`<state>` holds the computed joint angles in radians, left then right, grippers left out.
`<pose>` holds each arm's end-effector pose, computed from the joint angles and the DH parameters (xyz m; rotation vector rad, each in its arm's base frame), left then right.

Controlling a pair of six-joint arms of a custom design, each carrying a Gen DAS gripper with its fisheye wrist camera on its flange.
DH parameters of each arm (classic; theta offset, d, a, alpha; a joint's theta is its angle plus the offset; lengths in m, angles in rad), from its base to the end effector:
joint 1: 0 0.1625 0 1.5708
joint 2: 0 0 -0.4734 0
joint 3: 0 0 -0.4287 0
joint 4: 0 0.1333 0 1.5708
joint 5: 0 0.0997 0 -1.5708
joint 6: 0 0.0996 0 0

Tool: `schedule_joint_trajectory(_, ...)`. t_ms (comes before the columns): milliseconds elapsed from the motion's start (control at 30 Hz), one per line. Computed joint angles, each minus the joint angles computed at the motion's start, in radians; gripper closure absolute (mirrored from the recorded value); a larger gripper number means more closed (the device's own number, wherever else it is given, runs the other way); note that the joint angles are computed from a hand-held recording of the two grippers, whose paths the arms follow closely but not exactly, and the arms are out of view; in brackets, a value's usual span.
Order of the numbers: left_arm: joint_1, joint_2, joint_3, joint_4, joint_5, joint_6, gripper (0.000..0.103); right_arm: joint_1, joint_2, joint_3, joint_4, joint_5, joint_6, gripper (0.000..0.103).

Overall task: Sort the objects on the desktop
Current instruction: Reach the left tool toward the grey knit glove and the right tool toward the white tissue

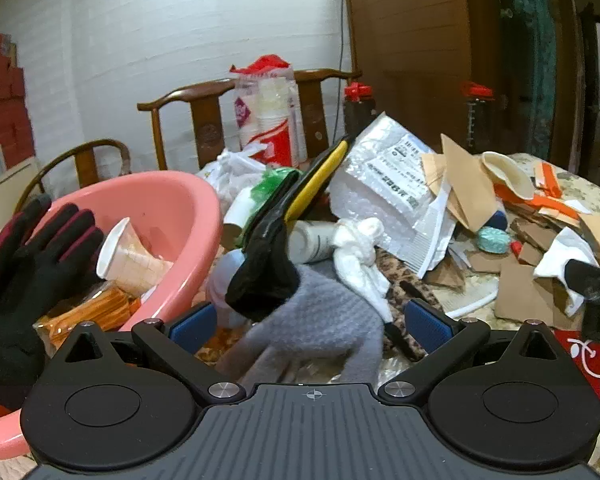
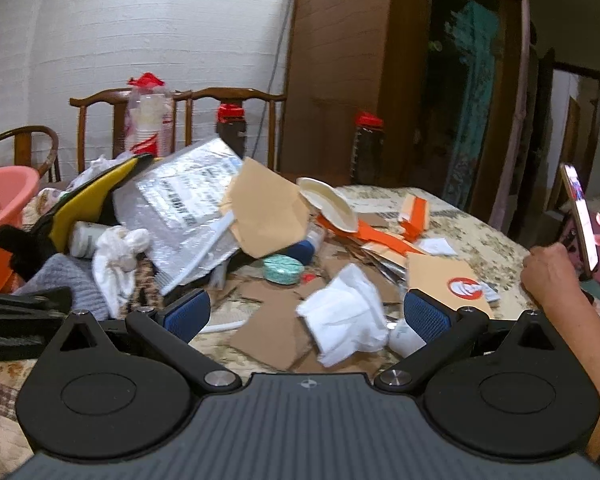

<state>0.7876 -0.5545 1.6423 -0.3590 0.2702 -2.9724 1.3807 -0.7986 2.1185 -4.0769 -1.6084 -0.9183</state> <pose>-0.2291 -0.5551 -0.0600 0.2824 1.8951 -1.1911 0.0202 -0.5807 0.1414 0.7549 -2.0589 1.2351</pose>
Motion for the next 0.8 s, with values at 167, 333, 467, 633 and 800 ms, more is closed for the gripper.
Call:
schedule_joint_trajectory(167, 0.004, 0.021, -0.013, -0.037, -0.016, 0.081, 0.000, -0.038, -0.031, -0.021, 0.076, 0.006, 0.019, 0.000)
schedule_joint_trajectory(333, 0.006, 0.030, -0.054, 0.134, 0.108, -0.079, 0.000, -0.073, -0.051, -0.046, 0.140, 0.014, 0.038, 0.000)
schedule_joint_trajectory(467, 0.012, 0.068, -0.114, 0.164, 0.110, -0.041, 0.000, -0.075, -0.055, -0.080, 0.202, 0.008, 0.024, 0.000)
schedule_joint_trajectory(633, 0.032, 0.097, -0.167, 0.198, 0.066, -0.049, 0.000, -0.059, -0.027, -0.131, 0.239, -0.030, 0.002, 0.000)
schedule_joint_trajectory(800, 0.047, 0.100, -0.180, 0.163, 0.041, -0.007, 0.000, -0.038, 0.017, -0.171, 0.217, -0.073, -0.040, 0.000)
